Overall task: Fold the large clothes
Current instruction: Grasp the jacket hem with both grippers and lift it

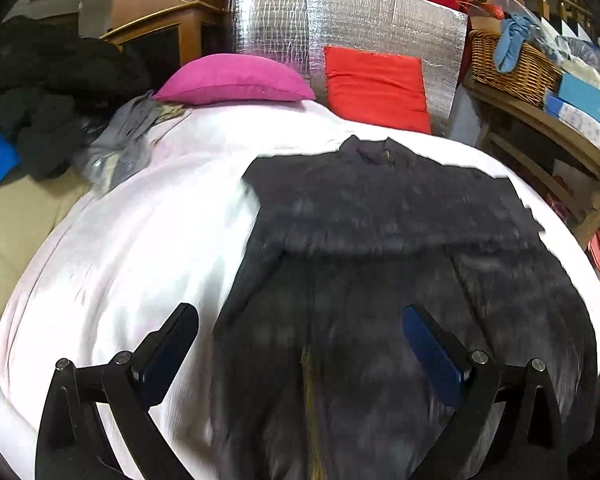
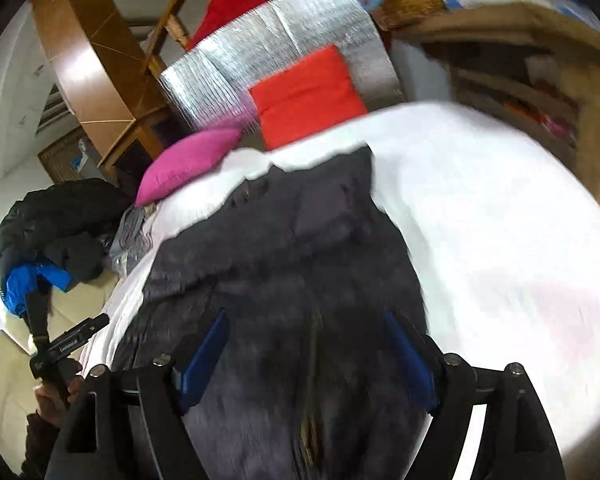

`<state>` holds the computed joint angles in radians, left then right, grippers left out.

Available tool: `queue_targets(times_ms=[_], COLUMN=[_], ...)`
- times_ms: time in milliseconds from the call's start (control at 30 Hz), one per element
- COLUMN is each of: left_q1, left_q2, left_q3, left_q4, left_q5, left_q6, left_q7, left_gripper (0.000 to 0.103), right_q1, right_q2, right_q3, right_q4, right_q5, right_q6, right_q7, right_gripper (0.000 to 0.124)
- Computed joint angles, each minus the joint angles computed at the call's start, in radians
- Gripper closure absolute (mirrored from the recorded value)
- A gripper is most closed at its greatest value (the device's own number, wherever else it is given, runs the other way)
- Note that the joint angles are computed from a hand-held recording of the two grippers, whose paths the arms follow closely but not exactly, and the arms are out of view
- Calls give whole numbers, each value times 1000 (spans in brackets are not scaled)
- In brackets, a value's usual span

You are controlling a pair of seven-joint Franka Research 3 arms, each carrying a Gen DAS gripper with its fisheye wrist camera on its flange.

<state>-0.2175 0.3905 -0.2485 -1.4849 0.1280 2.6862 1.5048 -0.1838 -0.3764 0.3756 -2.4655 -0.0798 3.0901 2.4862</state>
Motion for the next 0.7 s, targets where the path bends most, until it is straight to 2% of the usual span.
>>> queue_targets(times_ms=[33,67,133,200,267,333,467,533,633,700], left_q1=[11,18,20,21,14,16,25,37,46,48], left_q2=[-51,-87,-170,-230,-285,-319,-322,-310,-292,-282], left_q3=[0,0,14,21,31,30,28,28,30,24], left_q4=[-84,-139,-265,-350,-427,-478,-478,-464,-450,-451], left_q5=[-5,-8,4,11,40,24,-88,-185,-239,-260], left_q6=[29,44,62,54,25,-1,-117,-165,-207,-218], left_q7=[-3,-6,-40,-73,-123,-135,-121,-110,-102,-74], left_gripper=[1,1,1,1,1,1,1,1,1,2], right_q1=[66,101,135,175,253,257,324,347,316,384], right_q2=[-23,-51,-108,-148,-159,-150,-73,-39,-2,30], right_q3=[-47,-66,-72,-89,-136,-128,-173,-186,-152,-207], right_q4=[-37,-65,-111,-156,-191,-196,-152,-134,-106,-103], right_q5=[34,56,78,110,171,187,251,273,241,301], right_q6=[-10,-33,-103,-125,-125,-130,-160,-171,-202,-181], right_q7=[-21,-32,-34,-26,-38,-33,-50,-56,3,-39], right_gripper=[42,42,42,42,42,42,42,42,41,44])
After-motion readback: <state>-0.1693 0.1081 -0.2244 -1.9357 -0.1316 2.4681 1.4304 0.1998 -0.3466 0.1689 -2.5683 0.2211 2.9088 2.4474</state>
